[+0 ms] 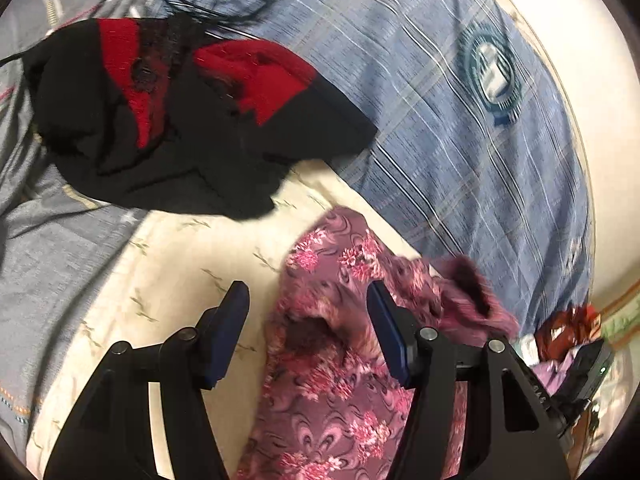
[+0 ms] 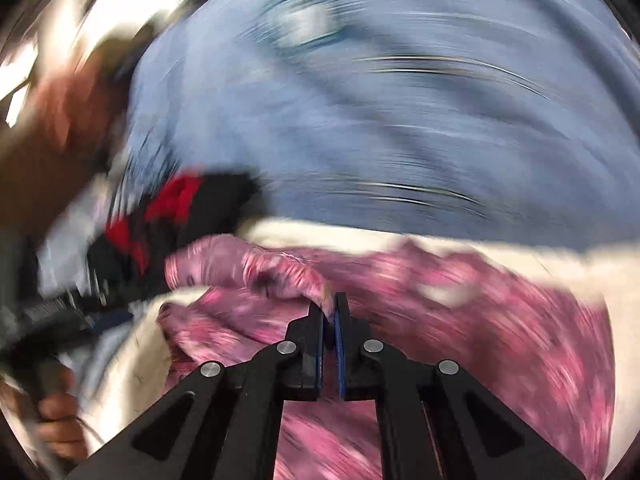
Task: Fold small clothes
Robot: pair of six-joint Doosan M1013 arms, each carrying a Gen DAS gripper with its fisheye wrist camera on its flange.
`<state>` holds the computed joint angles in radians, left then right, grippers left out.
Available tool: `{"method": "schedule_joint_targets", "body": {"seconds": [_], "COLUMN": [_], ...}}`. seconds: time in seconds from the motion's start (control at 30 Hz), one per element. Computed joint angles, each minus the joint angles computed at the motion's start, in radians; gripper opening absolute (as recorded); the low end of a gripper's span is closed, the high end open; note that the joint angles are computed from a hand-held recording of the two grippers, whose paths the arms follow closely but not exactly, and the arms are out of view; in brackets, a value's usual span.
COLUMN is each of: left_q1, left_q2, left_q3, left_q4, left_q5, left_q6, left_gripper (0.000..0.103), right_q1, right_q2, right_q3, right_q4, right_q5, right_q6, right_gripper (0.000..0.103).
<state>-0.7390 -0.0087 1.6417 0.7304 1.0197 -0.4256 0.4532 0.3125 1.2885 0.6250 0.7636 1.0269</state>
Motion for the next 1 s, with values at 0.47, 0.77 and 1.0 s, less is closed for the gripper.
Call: {"method": "schedule_joint_targets", "body": {"seconds": [0.47,0.77,1.0], "left_q1": [0.013,0.002,-0.019], "left_q2": [0.082,0.131,0.086], "left_q3": [-0.081,-0.143,-0.086], "left_q4": [-0.201,-0.267,-0.19], "left_q5": [-0.185,-0.148,-0.355], "left_q6": [0.266,0.388,0.279], "left_gripper": [0.069,0.075,0.083], "right_q1": [-0.275,-0.215,-0.189], "right_q2": [-0.04,0.039,0.082], "right_q3": [0.116,0.016,-0.084], "right_q4": [0.057,-0.034,-0.078], "right_q5": [0.065,0.109,0.072], "right_q6": [0.352,0.53,0.44], "right_gripper": [0.033,0.036,0.043]}}
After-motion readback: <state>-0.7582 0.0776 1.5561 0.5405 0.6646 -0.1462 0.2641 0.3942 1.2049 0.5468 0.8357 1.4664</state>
